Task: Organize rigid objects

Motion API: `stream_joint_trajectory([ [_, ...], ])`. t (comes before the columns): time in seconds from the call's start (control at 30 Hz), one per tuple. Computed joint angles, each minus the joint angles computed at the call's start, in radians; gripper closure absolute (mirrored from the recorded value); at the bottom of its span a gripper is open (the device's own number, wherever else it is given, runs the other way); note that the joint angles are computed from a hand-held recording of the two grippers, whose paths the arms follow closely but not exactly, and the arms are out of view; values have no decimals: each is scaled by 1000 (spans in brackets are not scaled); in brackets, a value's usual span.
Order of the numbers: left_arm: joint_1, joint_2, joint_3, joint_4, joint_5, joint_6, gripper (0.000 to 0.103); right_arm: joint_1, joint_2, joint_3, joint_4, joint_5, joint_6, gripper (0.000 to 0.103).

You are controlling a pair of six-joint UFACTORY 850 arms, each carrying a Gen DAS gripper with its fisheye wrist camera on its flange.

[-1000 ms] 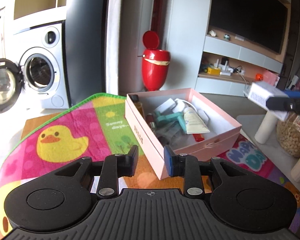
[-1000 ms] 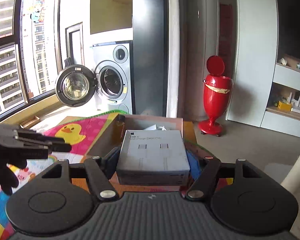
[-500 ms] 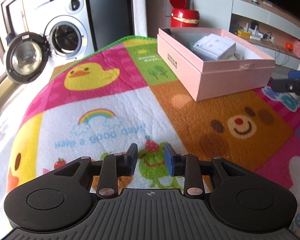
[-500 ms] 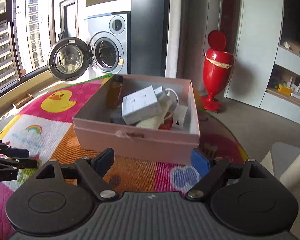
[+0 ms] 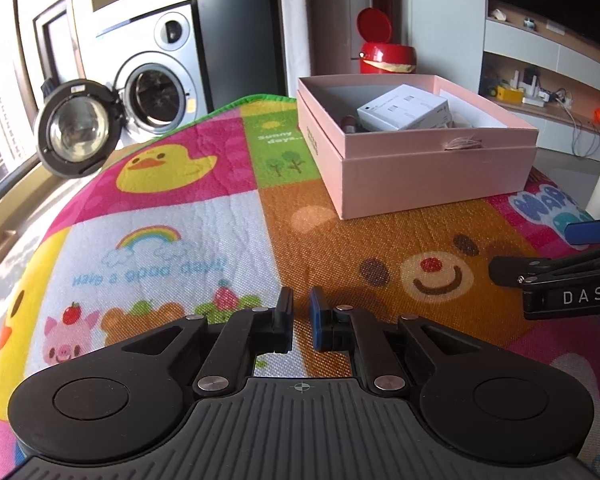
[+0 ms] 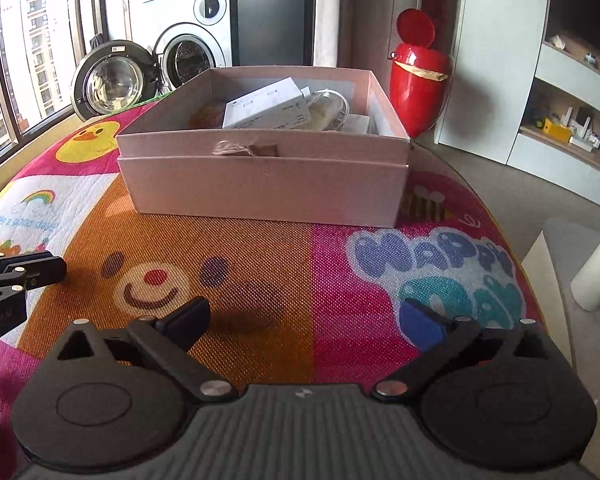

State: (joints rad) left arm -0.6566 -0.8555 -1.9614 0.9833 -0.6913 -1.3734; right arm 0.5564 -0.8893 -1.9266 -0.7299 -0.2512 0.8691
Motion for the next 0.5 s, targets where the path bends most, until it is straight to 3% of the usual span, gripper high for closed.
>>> stream_joint_trajectory([
  [0.1,25,43,57,-91,149,51,90,-2,2,5,4,6,-2,2],
  [0.17,41,62,84,-165,238,105,67,-2,-1,0,14,3,-14,1],
  [0.2,44,62,84,-188,257,128,63,-3,-3,-3,26,3,-25,1],
  [0.3,33,36,41,-207,231,166,48,-3,-3,-3,25,2,-24,1],
  [0.37,25,13,11,-223,233,215,21,-2,-5,-6,23,-1,-20,0],
  [0.43,16,-11,-17,-200,226,208,10,-1,-6,-6,-4,-7,10,0],
  [0.5,8,-18,-16,-106,221,101,10,2,-6,-6,-71,-26,94,0],
])
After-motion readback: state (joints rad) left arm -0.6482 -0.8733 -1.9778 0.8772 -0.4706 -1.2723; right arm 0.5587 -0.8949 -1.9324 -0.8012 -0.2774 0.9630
